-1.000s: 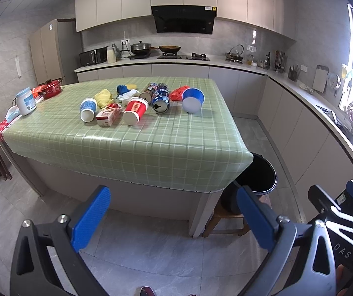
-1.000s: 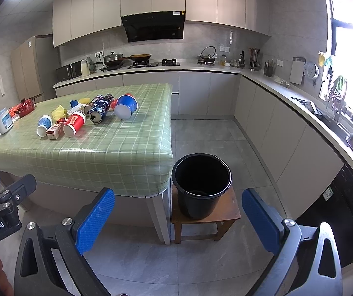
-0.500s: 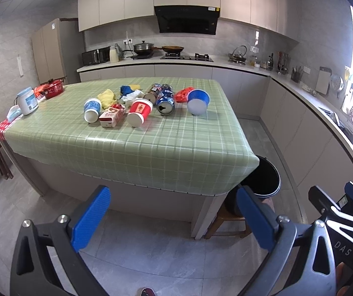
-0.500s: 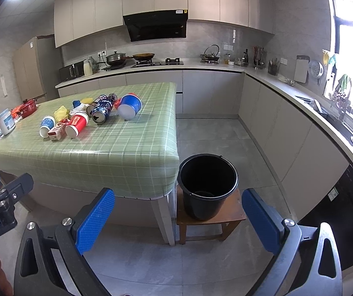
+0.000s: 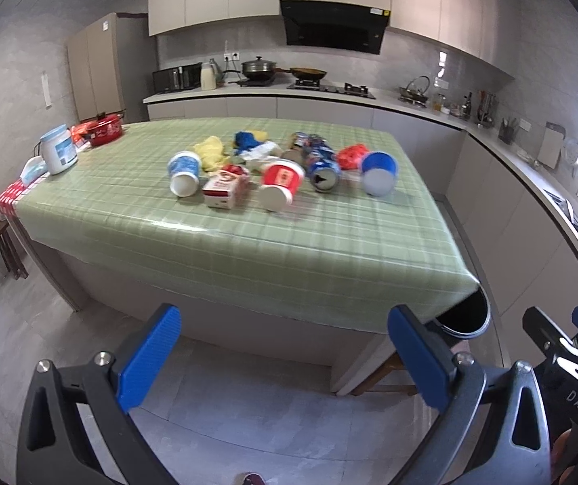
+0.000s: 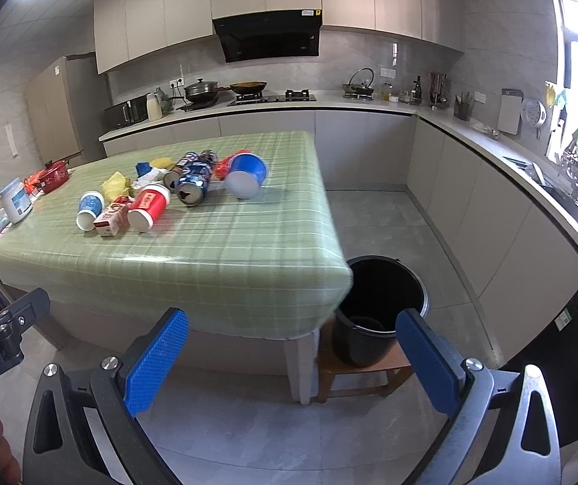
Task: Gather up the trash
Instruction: 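Grasp the blue-white paper cup with the left gripper while the right grasps the red cup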
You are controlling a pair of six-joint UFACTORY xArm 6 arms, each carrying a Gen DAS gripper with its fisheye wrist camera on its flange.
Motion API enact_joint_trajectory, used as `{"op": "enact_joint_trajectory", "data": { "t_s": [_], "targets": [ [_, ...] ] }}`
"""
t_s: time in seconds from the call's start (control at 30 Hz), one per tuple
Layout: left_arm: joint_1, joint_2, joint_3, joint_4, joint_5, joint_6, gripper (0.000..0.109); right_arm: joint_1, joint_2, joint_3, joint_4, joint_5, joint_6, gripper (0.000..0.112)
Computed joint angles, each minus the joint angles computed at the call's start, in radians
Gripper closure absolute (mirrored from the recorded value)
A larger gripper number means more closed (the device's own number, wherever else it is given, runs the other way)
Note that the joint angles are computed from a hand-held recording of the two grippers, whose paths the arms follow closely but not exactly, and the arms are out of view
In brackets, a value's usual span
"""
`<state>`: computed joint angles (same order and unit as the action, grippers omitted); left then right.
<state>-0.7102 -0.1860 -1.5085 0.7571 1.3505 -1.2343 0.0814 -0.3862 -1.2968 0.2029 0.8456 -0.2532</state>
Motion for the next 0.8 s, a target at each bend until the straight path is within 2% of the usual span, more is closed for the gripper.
{"op": "enact_joint_trajectory", "data": {
  "t_s": [0.27, 0.4, 0.63, 0.8],
  "targets": [
    [0.188, -0.139, 0.159, -0.061, -0.097, 0.102, 0.006, 0.178, 0.079, -0.053, -0.134, -0.042, 0.218, 0.009],
    [0.284, -0.168, 0.2, -0.096, -0.152, 0.172, 0.006, 0.247, 0.142, -0.103, -0.193, -0.051, 0.31, 0.009],
    [0.452, -0.132, 0.202, -0.166, -0.253, 0.254, 0.006, 0.322, 0.314, -0.262, -0.242, -0.045, 0.353, 0.009],
    [0.536, -0.037, 0.131, -0.192, -0.287, 0.298, 0.006, 0.339, 0.488, -0.435, -0.197, -0.039, 0.31, 0.009]
  ]
}}
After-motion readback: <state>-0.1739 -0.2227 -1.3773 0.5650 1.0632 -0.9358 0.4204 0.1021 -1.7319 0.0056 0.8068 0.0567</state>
